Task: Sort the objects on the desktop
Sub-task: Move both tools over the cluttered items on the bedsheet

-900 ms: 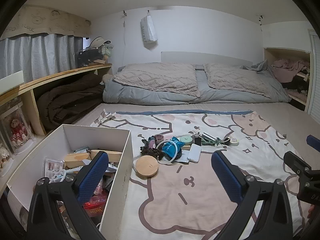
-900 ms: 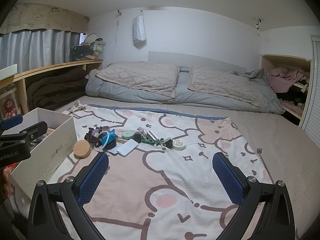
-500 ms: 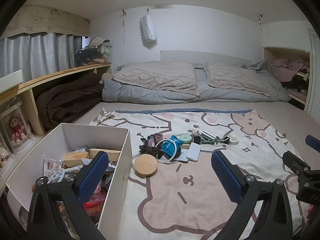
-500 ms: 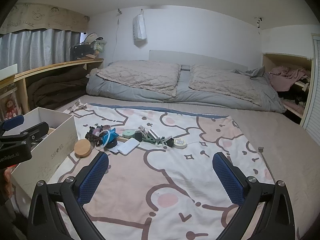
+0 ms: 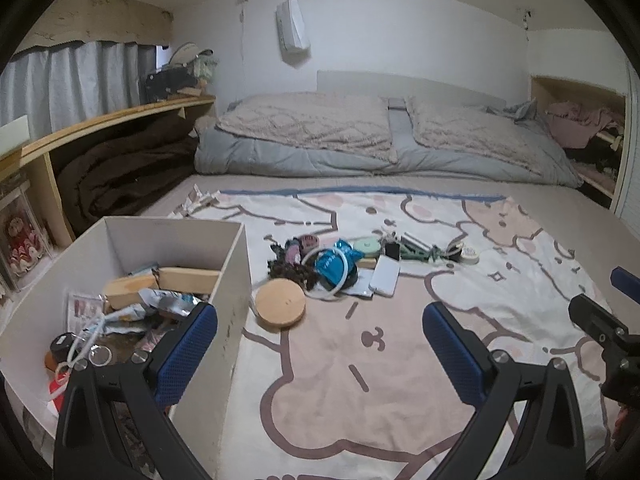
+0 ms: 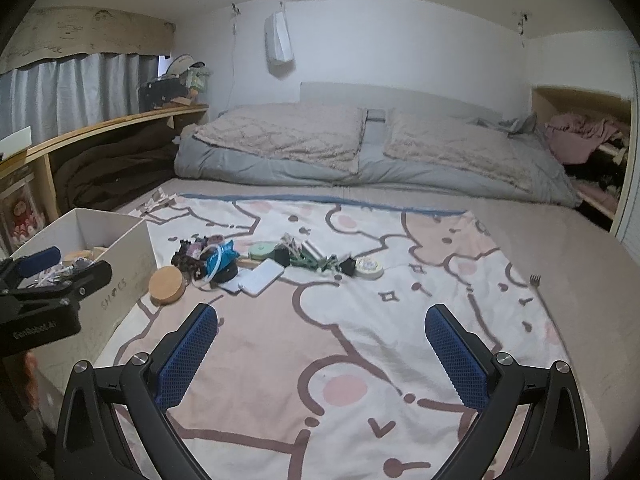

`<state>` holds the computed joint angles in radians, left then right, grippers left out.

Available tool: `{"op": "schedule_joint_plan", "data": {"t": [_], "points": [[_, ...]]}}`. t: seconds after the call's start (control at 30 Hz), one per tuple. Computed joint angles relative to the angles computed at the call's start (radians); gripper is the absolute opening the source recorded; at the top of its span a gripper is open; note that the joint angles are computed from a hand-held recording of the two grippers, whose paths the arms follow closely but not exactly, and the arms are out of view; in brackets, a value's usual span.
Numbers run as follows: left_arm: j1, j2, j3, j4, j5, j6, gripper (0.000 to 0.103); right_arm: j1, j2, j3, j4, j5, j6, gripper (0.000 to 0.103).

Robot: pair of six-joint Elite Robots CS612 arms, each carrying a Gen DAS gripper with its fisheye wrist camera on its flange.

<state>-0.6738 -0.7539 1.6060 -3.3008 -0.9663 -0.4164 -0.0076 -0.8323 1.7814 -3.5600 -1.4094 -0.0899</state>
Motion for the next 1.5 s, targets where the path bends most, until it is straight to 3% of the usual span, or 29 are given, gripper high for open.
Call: {"op": "schedule_joint_plan", "data": {"t": [0.5,0.87,1.0,1.23,1.5], "points": [[0.013,0.048,-0.074,0.193,-0.077,-0.076,0.103,-0.014,0.027,-0.042,0.138,0.025,0.034,0.103],[0.022,0.090,-0.149,0.323,-0.079,-0.122,0.103,-0.021,0.037,-0.065,0.216,0.022,0.059,0.103],[0.036,0.098,-0.183,0.360,-0.154,-0.140,0.103,-0.022,0.035,-0.071,0.228,0.025,0.067,0.103],[0.042,0.117,-0.248,0.381,-0.140,-0.079,0.103,-0.023,0.029,-0.091,0.242,0.047,0.070,0.103],[0.075,0.162,-0.338,0.367,-0.288,-0.035,0.097,-0.036,0.028,-0.144,0.308,0.130,0.071,0.103]]}}
